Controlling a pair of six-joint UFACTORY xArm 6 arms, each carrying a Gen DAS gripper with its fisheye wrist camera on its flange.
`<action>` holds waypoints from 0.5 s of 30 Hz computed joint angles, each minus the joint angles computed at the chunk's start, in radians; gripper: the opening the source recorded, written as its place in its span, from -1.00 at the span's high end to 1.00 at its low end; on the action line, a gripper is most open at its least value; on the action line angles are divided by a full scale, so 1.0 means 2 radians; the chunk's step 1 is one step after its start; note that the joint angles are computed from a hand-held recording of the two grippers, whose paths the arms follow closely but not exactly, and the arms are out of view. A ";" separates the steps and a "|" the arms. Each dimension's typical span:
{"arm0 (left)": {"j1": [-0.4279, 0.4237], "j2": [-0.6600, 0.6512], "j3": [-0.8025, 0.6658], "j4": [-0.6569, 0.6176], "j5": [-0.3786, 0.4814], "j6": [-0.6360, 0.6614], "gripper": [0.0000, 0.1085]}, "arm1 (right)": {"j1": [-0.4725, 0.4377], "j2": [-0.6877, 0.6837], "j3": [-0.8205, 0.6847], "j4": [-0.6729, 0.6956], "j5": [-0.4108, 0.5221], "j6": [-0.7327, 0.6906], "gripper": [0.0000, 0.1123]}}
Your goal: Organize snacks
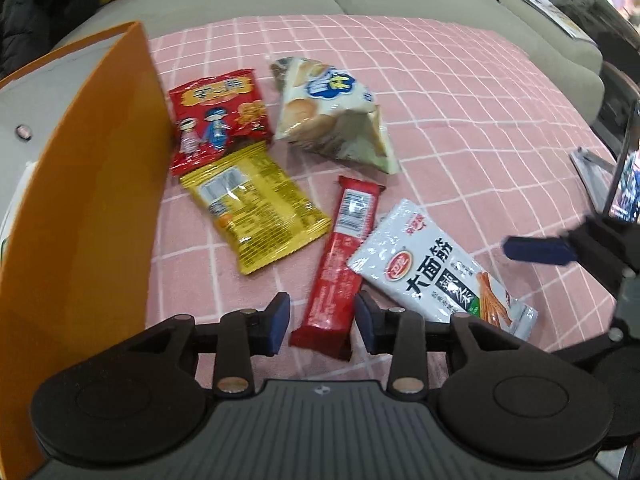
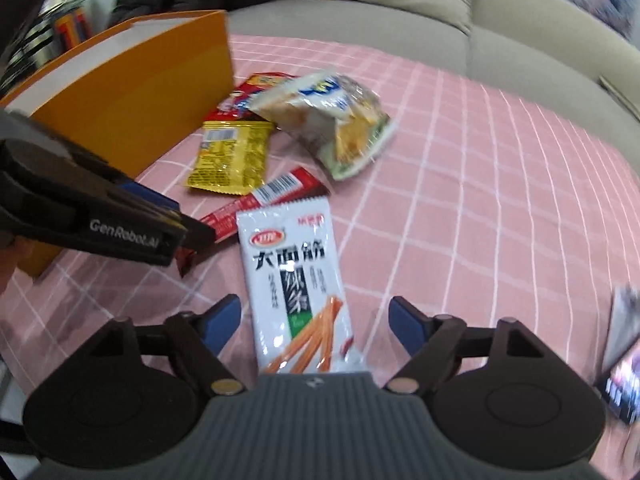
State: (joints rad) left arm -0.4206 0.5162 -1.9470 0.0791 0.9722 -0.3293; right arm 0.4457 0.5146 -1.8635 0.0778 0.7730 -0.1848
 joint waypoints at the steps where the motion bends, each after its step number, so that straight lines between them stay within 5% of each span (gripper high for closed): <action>1: 0.000 0.009 -0.014 -0.002 0.008 0.006 0.18 | -0.001 0.008 -0.011 0.008 0.006 -0.017 -0.39; 6: -0.001 0.042 -0.061 -0.012 0.030 0.032 0.18 | -0.008 0.028 -0.041 0.060 0.031 -0.050 -0.37; 10: -0.006 0.065 -0.094 0.000 0.040 0.047 0.18 | -0.002 0.026 -0.029 0.019 0.013 -0.010 0.01; 15: -0.008 0.099 -0.147 0.002 0.057 0.061 0.18 | -0.005 0.024 -0.024 -0.022 0.002 0.058 0.12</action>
State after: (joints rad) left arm -0.4360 0.7143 -2.2411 0.0834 1.0864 -0.2069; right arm 0.4351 0.5627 -1.9105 0.0343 0.7777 -0.0685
